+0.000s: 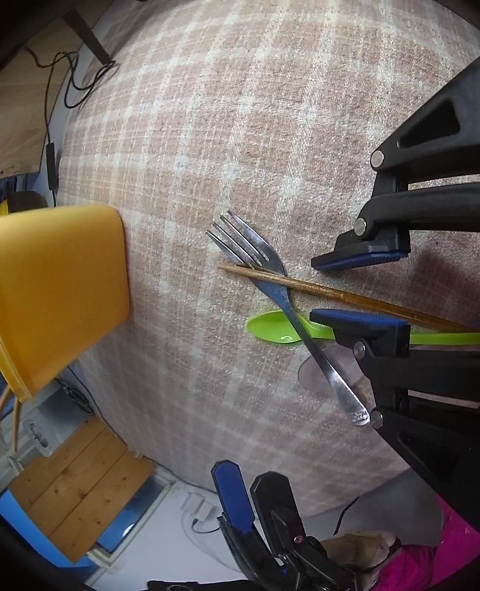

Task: Organize utensils
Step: 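Close the right gripper on a wooden chopstick while the left gripper grasps the metal fork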

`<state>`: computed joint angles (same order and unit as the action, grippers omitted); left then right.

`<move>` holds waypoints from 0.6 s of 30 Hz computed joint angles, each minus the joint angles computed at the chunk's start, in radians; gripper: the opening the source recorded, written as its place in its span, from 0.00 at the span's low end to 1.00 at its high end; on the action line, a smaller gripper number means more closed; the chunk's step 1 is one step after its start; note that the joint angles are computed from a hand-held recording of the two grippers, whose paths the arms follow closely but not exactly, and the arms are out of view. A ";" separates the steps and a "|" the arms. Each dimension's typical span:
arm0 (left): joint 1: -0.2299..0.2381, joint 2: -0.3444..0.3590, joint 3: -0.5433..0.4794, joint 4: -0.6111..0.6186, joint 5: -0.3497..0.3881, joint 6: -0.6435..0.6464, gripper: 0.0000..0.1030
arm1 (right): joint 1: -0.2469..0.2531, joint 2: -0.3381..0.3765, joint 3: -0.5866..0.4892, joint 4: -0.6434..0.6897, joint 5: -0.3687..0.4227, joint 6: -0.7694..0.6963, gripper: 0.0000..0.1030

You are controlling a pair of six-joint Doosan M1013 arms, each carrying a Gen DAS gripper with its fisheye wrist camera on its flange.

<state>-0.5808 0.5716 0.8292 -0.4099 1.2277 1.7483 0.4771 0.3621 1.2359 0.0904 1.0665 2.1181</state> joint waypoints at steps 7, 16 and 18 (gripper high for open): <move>-0.010 0.023 -0.028 -0.001 0.038 0.022 0.42 | 0.003 0.008 -0.014 -0.019 0.021 0.030 0.07; -0.032 0.080 -0.117 -0.003 0.110 0.055 0.42 | -0.010 -0.030 0.041 -0.007 -0.021 0.070 0.03; -0.037 0.091 -0.132 0.001 0.126 0.061 0.42 | -0.013 -0.044 0.063 0.004 -0.048 0.088 0.03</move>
<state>-0.6174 0.6623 0.6976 -0.4093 1.3538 1.8091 0.4636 0.3177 1.2989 0.0948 1.0184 2.2063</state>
